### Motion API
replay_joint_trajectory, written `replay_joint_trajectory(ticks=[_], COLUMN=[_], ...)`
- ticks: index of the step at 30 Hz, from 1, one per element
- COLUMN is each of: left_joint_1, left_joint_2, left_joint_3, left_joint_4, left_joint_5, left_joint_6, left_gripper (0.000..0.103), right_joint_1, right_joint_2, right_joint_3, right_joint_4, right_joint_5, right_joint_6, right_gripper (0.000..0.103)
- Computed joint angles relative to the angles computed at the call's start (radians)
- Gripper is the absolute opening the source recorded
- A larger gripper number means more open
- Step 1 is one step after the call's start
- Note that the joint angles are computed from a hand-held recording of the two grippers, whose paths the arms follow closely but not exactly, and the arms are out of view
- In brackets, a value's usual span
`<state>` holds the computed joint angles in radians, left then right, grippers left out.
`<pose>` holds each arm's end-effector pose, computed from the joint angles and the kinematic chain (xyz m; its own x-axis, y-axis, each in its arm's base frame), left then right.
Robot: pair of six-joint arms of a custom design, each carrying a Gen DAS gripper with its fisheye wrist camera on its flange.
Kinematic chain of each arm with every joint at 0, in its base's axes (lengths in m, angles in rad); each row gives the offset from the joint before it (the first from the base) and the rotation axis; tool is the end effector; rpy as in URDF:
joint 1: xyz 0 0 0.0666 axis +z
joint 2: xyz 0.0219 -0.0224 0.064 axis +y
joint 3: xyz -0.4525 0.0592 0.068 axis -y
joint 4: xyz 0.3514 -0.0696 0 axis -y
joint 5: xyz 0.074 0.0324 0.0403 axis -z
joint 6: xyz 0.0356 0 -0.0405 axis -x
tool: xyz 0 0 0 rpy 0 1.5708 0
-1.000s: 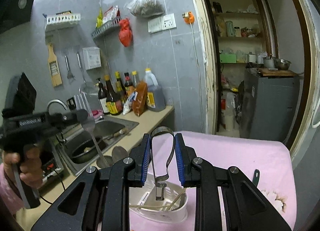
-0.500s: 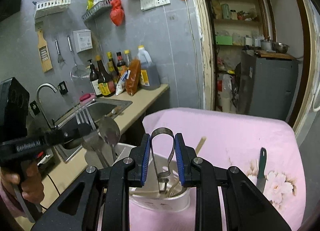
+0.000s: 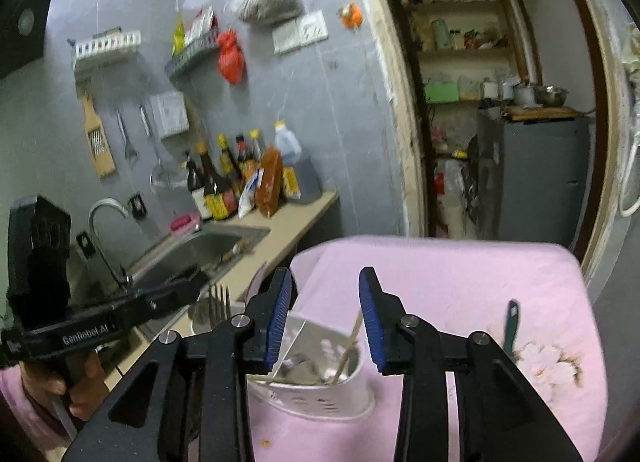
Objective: Organize utensils
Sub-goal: 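Open the right tool to drop the scissors into the holder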
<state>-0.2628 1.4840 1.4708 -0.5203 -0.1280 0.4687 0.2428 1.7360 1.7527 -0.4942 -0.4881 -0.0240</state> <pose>0.4799 -0.1248 0.5269 -0.5066 -0.3277 -0.7975 -0.0867 0.9396 -0.3310 0.5865 0.1621 0.5230 -0.4608 -0.0923 -0.8827 -0.6057 0.7596 0.2368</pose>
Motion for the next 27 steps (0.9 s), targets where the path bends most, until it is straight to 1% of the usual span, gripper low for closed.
replay_joint_trajectory(ticks=[2,3,4,5,6,7,8,9,10,11,13,14,15,16,19,27], left_joint_1=[-0.019,-0.03,-0.045,-0.055,-0.07,-0.084,-0.095,-0.111,-0.127,-0.138,-0.171,-0.181,-0.201,-0.214,-0.249,-0.292], left_joint_2=[0.005,0.008,0.011,0.013,0.018,0.024,0.029,0.04,0.05,0.06,0.085,0.095,0.115,0.13,0.178,0.306], left_joint_3=[0.026,0.037,0.052,0.061,0.076,0.092,0.103,0.125,0.146,0.161,0.201,0.217,0.245,0.265,0.326,0.473], left_joint_4=[-0.01,-0.009,-0.005,-0.003,0.001,0.002,0.0,-0.006,-0.012,-0.015,-0.015,-0.017,-0.023,-0.026,-0.041,-0.121], left_joint_5=[-0.029,-0.045,-0.07,-0.087,-0.115,-0.142,-0.163,-0.198,-0.234,-0.261,-0.335,-0.357,-0.401,-0.428,-0.479,-0.464], left_joint_6=[-0.006,-0.009,-0.011,-0.01,-0.011,-0.012,-0.013,-0.019,-0.025,-0.03,-0.054,-0.061,-0.076,-0.089,-0.12,-0.115], left_gripper=[0.014,0.02,0.029,0.034,0.041,0.045,0.047,0.052,0.058,0.062,0.077,0.081,0.087,0.091,0.095,0.095], right_joint_1=[-0.023,-0.037,-0.046,-0.058,-0.068,-0.08,-0.093,-0.104,-0.12,-0.13,-0.152,-0.165,-0.177,-0.186,-0.225,-0.303], right_joint_2=[-0.011,-0.018,-0.019,-0.022,-0.022,-0.024,-0.028,-0.03,-0.036,-0.039,-0.045,-0.049,-0.051,-0.052,-0.041,0.034], right_joint_3=[0.006,0.006,0.013,0.019,0.032,0.038,0.039,0.041,0.038,0.039,0.036,0.031,0.025,0.024,0.025,0.083], right_joint_4=[0.017,0.031,0.036,0.04,0.036,0.038,0.049,0.056,0.071,0.079,0.102,0.116,0.128,0.134,0.146,0.066], right_joint_5=[-0.001,-0.003,-0.002,0.001,0.003,0.005,0.008,0.01,0.018,0.025,0.037,0.046,0.057,0.062,0.063,0.024], right_joint_6=[-0.019,-0.028,-0.032,-0.035,-0.036,-0.036,-0.036,-0.036,-0.03,-0.027,-0.019,-0.013,-0.007,-0.004,0.013,0.073], right_gripper=[0.041,0.043,0.044,0.047,0.049,0.054,0.059,0.062,0.068,0.074,0.082,0.086,0.087,0.09,0.091,0.092])
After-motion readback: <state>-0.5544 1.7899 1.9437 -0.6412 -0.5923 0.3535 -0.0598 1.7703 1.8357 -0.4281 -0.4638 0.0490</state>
